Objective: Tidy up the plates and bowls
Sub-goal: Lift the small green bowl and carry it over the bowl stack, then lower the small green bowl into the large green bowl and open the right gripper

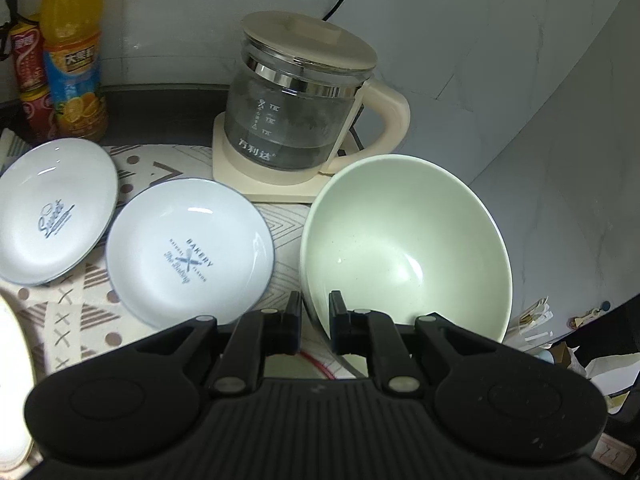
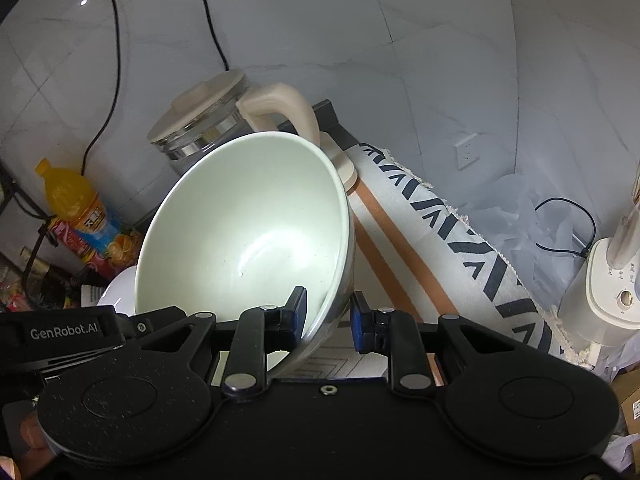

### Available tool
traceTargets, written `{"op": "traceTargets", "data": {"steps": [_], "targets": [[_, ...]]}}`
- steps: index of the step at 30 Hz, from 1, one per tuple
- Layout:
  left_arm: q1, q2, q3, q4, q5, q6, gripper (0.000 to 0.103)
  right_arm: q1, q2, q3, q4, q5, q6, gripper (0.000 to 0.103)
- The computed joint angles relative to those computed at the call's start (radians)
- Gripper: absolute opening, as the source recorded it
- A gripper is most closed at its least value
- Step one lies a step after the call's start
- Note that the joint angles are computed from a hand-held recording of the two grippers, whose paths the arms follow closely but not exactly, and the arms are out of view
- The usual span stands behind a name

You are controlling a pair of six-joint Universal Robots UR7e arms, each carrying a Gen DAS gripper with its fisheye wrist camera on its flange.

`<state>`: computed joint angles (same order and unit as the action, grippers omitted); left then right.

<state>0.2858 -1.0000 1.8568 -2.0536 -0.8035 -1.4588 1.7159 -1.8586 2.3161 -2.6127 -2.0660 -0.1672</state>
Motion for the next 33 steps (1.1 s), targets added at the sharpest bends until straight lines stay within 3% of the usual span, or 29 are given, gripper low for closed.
{"op": "traceTargets", "data": {"steps": [12,16,33], "targets": [[-0.071,-0.031,0.012,0.125,-0.011,-0.140,0.012,0.034,-0.078,0.026,0.088,0.010,0.003,0.023],[-0.092,-0.041,0.018,0.163,-0.024,-0.187,0.012,0.034,-0.106,0.027,0.143,0.041,0.051,0.025],[-0.162,-0.117,0.085,0.299,-0.094,-0.365,0.012,0.096,-0.143,0.096,0.146,0.049,0.053,0.025]]}}
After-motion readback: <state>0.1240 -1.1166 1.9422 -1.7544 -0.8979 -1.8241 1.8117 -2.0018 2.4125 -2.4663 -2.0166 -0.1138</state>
